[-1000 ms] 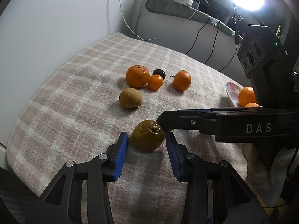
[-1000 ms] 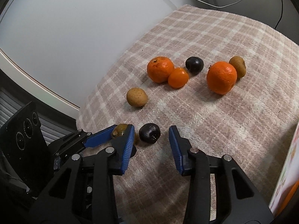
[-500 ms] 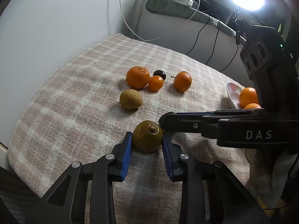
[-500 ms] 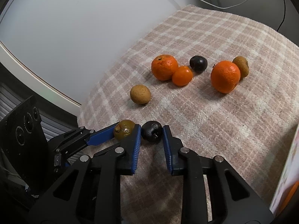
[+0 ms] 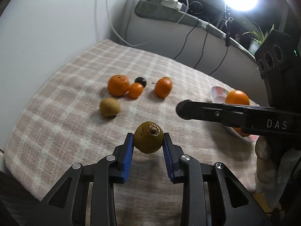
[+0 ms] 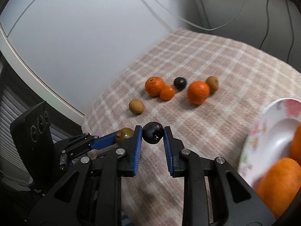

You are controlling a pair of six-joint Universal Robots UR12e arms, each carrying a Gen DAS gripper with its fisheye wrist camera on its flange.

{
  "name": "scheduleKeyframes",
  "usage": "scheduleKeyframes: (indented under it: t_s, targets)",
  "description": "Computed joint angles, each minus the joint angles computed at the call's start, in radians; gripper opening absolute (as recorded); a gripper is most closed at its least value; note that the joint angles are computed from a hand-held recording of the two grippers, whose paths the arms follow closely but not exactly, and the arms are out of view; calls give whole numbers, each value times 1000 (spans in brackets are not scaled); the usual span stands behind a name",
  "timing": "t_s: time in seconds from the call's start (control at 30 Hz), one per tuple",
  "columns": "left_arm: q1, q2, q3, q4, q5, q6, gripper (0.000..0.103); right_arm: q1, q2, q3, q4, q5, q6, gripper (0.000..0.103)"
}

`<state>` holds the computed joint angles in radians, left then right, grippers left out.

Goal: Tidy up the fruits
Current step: 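Close the left gripper on the kiwi while the right gripper closes on the plum, then carry the kiwi with the left gripper over the plate while the right gripper carries the plum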

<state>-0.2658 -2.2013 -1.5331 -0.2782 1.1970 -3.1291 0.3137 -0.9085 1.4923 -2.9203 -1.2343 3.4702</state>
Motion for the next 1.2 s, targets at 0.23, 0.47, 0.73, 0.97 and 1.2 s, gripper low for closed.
scheduleKeyframes:
  t_s: [0.23, 0.47, 0.73, 0.97, 1.2]
  targets:
    - [-13, -3, 18, -4, -39, 16, 29, -13, -65, 98, -83, -63, 18, 24]
    - [-34, -14, 45, -9, -70, 44, 29, -26, -125, 187, -155, -139, 39, 24]
    - [-57, -25, 71, -22, -97, 68, 29, -40, -181, 272, -193, -215, 65, 24]
    - [-74, -38, 101, -39, -114, 90, 29, -59, -218, 337, -226, -255, 99, 24]
    - [-91, -60, 138, -80, -128, 106, 29, -73, -237, 380, -228, -291, 128, 24]
